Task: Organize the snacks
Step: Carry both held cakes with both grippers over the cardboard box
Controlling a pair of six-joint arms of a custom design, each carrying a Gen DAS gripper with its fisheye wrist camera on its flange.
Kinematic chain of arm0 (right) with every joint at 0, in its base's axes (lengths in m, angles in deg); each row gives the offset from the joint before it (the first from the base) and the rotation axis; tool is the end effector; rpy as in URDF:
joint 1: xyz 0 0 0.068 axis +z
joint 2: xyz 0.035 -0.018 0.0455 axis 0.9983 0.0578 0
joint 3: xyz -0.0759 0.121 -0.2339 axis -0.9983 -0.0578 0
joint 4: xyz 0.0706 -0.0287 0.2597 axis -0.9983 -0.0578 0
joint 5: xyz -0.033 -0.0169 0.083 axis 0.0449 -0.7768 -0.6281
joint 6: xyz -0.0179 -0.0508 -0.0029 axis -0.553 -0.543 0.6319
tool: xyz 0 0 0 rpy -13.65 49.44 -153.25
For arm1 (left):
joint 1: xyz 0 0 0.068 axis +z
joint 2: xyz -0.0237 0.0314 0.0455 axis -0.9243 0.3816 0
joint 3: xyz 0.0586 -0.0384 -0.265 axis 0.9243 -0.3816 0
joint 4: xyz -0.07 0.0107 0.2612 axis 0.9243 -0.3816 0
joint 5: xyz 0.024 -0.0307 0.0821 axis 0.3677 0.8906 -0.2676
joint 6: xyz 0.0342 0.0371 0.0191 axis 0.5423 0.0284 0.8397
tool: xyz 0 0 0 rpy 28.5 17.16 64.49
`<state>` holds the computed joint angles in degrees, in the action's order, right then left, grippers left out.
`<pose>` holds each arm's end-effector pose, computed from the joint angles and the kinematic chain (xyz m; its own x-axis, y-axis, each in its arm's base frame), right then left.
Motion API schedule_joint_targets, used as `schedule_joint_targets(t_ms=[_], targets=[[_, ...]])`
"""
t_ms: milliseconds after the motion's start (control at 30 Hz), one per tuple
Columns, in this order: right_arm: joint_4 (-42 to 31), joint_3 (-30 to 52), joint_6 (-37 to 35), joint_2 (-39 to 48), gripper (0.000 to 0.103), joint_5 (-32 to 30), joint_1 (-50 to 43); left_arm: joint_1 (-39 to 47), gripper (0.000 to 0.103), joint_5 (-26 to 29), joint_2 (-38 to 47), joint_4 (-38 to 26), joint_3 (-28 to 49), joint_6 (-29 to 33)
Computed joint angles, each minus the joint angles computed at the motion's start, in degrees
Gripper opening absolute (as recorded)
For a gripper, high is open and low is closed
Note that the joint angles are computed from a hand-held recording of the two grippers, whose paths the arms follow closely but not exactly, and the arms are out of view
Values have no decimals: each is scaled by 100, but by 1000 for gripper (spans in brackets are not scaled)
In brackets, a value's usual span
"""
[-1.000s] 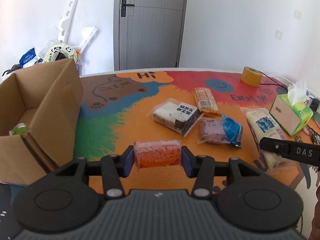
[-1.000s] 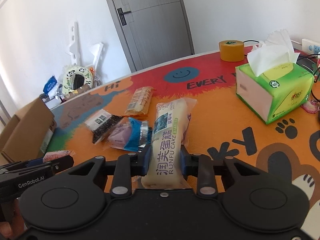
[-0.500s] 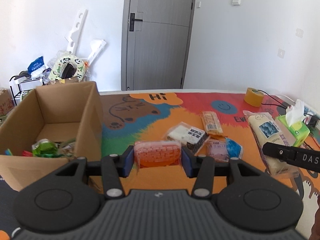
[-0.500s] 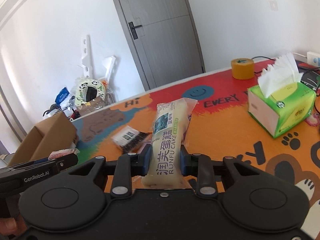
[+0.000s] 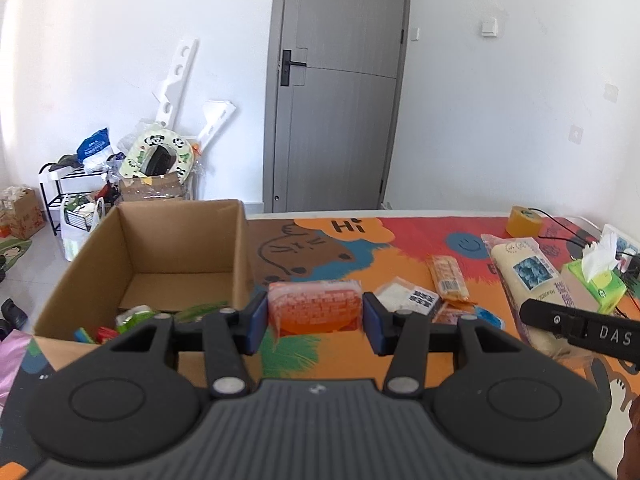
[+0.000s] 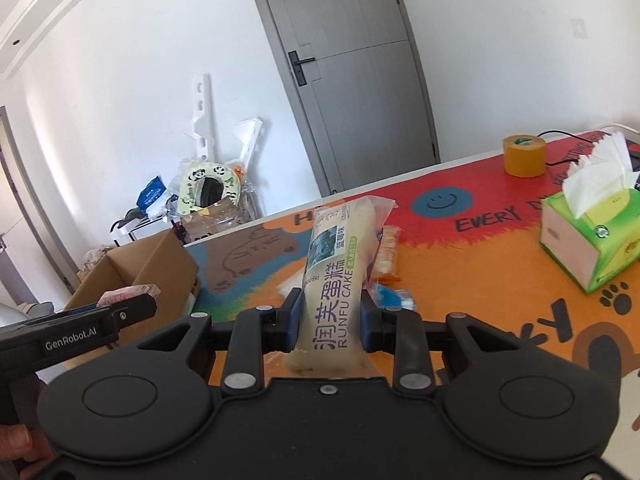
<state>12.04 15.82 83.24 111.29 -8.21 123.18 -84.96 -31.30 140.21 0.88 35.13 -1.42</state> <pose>0.1642 0.1011 0.2012 -0.4739 0.2975 -0.8288 0.0792 0.9518 0.2963 0.2029 -0.0623 0.2195 -0.4942 0.0672 -0.8668 0.2303 0.9715 -0.0559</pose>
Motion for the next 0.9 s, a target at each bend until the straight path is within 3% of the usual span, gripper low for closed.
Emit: schedule_joint_targets(t_ms=[900], targets=[[801, 822, -237, 1380, 29, 11, 590, 1877, 48, 1062, -32, -145, 372, 497]])
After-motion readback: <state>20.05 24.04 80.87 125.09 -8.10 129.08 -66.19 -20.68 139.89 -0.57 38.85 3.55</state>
